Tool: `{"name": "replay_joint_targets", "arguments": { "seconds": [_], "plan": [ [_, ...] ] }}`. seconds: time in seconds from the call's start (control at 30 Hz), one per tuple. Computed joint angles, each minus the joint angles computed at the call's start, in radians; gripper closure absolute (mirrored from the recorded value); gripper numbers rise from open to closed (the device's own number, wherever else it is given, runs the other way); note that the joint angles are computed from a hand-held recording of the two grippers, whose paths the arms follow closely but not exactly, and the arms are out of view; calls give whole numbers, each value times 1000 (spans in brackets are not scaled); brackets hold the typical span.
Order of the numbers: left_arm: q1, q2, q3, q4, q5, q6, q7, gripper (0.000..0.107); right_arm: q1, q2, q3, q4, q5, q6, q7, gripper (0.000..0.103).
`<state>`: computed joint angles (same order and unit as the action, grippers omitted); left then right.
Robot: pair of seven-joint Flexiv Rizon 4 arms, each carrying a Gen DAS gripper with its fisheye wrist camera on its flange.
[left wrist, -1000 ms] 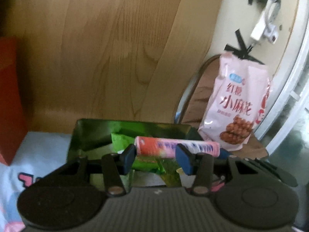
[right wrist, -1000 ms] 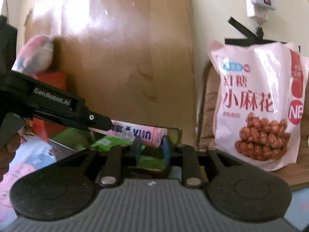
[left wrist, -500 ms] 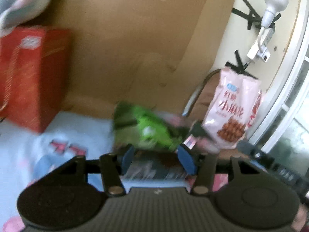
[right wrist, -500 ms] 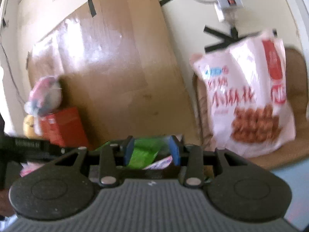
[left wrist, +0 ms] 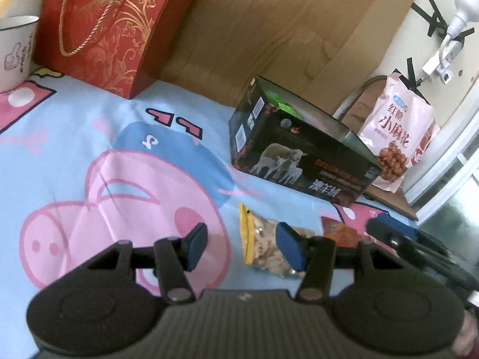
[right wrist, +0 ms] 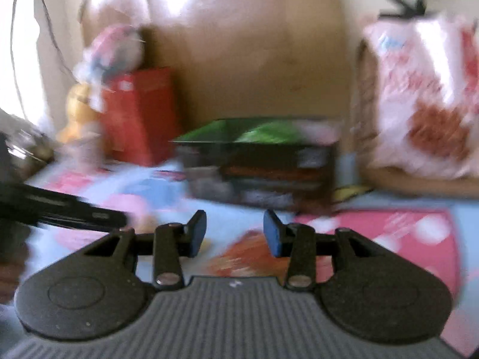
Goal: Organize snacks
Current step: 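Reach to the red snack bag and grasp it with the left gripper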
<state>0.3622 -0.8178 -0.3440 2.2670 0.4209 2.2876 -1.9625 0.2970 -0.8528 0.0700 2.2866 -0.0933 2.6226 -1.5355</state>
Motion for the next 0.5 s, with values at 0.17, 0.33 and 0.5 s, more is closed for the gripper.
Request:
{"name": "replay_joint_targets", "arguments": {
  "seconds": [0.17, 0.33, 0.5],
  "plan": [
    [4, 3, -11, 17, 42, 40, -5, 55, -154, 2, 42, -61, -225, -215, 152, 55],
    [45, -1, -19, 57, 109, 66, -18, 55, -191, 51, 59, 48, -359, -208, 67, 57],
    [134, -54, -58, 97, 221, 83, -38, 54, -185, 21, 118, 183, -387, -47, 8, 55]
  ]
}}
